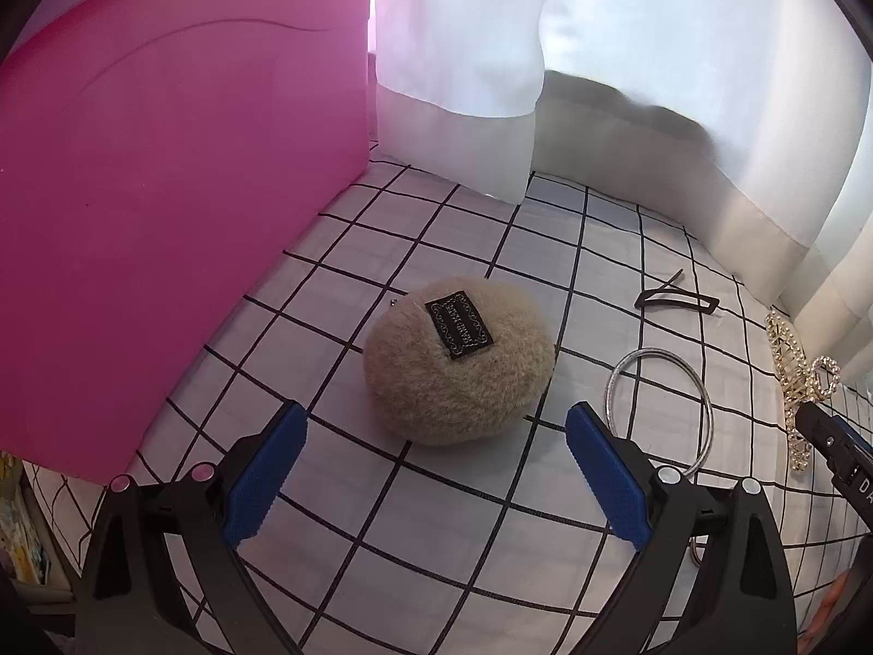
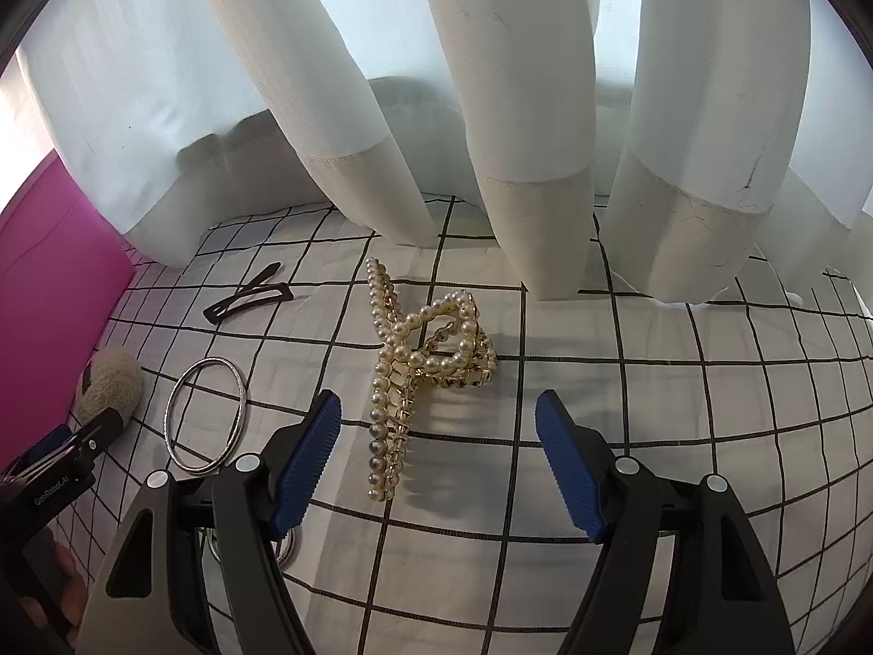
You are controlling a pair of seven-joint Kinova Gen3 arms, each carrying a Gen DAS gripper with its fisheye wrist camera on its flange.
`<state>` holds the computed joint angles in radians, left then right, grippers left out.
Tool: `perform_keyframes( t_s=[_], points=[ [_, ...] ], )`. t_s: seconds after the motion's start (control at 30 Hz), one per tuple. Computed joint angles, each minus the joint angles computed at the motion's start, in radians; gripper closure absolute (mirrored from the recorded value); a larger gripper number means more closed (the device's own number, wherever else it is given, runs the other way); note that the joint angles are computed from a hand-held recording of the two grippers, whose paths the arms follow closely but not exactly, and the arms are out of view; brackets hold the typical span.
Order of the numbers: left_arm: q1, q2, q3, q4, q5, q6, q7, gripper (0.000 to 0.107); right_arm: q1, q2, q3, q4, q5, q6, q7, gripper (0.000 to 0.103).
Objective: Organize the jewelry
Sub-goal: 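Grip the beige fluffy pouch with the left tool while the right tool grips the pearl hair claw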
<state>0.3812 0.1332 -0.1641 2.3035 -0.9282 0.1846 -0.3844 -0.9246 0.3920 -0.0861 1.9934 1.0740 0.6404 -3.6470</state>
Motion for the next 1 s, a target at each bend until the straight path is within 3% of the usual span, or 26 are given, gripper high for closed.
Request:
perform_keyframes(
  t_s=[0.2, 0.5, 0.67, 0.8, 1.0],
  points=[
    [-0.018, 0.024, 0.001, -0.014, 0.047, -0.019, -0.061, 0.013, 0.009, 0.031, 0.004, -0.043, -0.055, 0.031, 0.073, 0.032],
    [0.047, 0.059, -0.083, -0.037, 0.146, -0.031, -0.16, 0.013, -0.009, 0.069, 0.027, -0.091, -0.091, 0.063, 0.145, 0.032],
    [0.034, 0.086, -0.081, -0.066, 0.24, -0.022, -0.252, 0.013, -0.012, 0.105, 0.046, -0.135, -0.112, 0.081, 0.184, 0.032],
    [-0.036, 0.109, -0.019, -0.094, 0.352, -0.011, -0.365, 0.013, -0.018, 0.134, 0.067, -0.17, -0.12, 0.088, 0.207, 0.032],
    [-0.006, 0.128, -0.061, -0.111, 0.434, -0.02, -0.435, 0.012, -0.038, 0.144, 0.098, -0.162, -0.081, 0.08, 0.156, 0.032]
  ],
)
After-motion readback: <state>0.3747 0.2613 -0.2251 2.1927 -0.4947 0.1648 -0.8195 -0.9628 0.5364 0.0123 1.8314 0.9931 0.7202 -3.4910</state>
